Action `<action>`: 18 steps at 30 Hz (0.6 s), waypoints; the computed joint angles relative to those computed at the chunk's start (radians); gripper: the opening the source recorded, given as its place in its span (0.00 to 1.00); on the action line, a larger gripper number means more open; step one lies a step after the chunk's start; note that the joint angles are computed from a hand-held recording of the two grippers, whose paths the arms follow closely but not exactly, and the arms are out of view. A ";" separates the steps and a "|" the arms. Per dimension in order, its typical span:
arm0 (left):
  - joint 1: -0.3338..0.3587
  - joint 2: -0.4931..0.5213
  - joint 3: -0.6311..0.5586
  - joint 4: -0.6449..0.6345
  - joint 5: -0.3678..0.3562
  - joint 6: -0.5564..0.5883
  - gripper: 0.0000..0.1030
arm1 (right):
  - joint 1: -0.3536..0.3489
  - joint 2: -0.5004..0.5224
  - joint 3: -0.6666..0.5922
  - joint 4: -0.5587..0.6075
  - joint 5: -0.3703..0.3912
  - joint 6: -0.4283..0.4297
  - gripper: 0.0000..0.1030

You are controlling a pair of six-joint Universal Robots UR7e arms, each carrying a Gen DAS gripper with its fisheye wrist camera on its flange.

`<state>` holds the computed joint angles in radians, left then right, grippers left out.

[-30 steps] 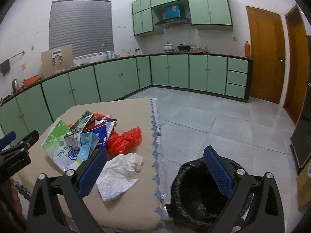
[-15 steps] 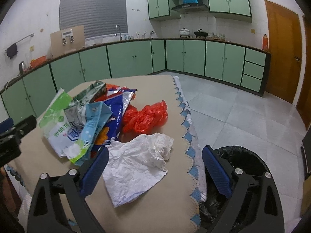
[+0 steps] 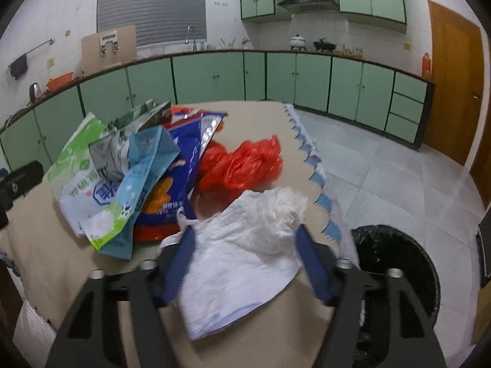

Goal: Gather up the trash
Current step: 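Grasp the white tissue with the right gripper while the left gripper approaches the blue milk carton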

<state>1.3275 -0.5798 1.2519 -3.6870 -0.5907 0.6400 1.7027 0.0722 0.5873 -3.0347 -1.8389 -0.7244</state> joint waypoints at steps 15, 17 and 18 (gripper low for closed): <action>0.002 0.040 -0.021 0.105 -0.083 -0.048 0.95 | -0.025 -0.131 0.172 0.028 0.102 0.035 0.05; 0.003 0.054 -0.037 0.125 -0.089 -0.046 0.95 | -0.028 -0.158 0.201 0.029 0.127 0.045 0.05; 0.005 0.060 -0.043 0.138 -0.093 -0.047 0.95 | -0.029 -0.169 0.214 0.025 0.136 0.047 0.05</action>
<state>1.3323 -0.5203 1.2091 -3.5491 -0.6834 0.5930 1.6740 -0.0966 0.8009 -3.0102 -1.7028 -0.6778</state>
